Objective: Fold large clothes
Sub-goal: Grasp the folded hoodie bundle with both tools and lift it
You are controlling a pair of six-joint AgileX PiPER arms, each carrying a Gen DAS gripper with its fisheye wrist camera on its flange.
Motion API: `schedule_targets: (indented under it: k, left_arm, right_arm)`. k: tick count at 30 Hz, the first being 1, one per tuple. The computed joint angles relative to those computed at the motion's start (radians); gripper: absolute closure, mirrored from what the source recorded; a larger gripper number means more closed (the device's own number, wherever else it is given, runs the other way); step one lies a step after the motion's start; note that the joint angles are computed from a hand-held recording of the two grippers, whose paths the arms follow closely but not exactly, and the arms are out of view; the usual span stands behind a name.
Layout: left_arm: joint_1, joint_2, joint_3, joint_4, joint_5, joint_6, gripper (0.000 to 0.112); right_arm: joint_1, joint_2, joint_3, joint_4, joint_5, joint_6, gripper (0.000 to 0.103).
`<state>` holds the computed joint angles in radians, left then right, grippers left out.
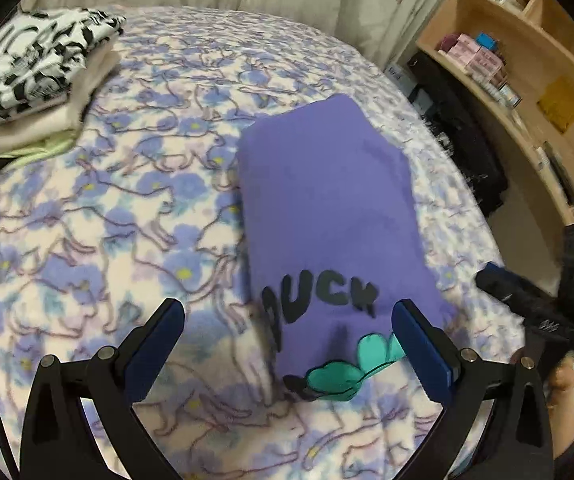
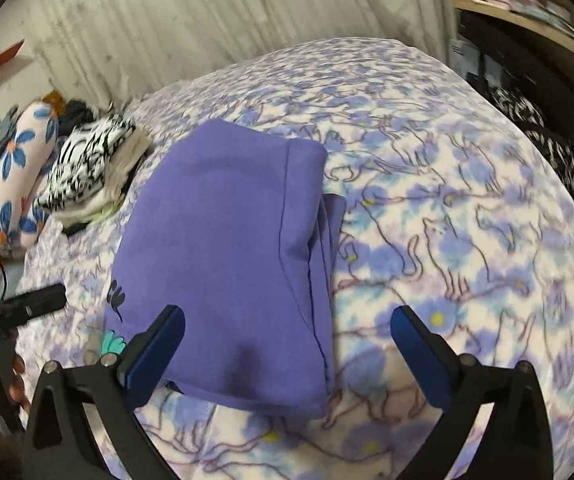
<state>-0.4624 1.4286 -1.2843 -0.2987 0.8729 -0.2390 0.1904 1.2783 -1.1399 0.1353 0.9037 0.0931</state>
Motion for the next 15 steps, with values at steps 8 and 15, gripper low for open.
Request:
schedule_targets:
  k: [8, 15]
  left_arm:
    - [0.152, 0.142, 0.004, -0.465, 0.064, 0.377, 0.010]
    - [0.155, 0.315, -0.040, -0.550, 0.105, 0.420, 0.010]
  right_arm:
    - [-0.055, 0.125, -0.040, 0.088, 0.017, -0.117, 0.000]
    - [-0.183, 0.298, -0.088, 0.321, 0.050, -0.331, 0.000]
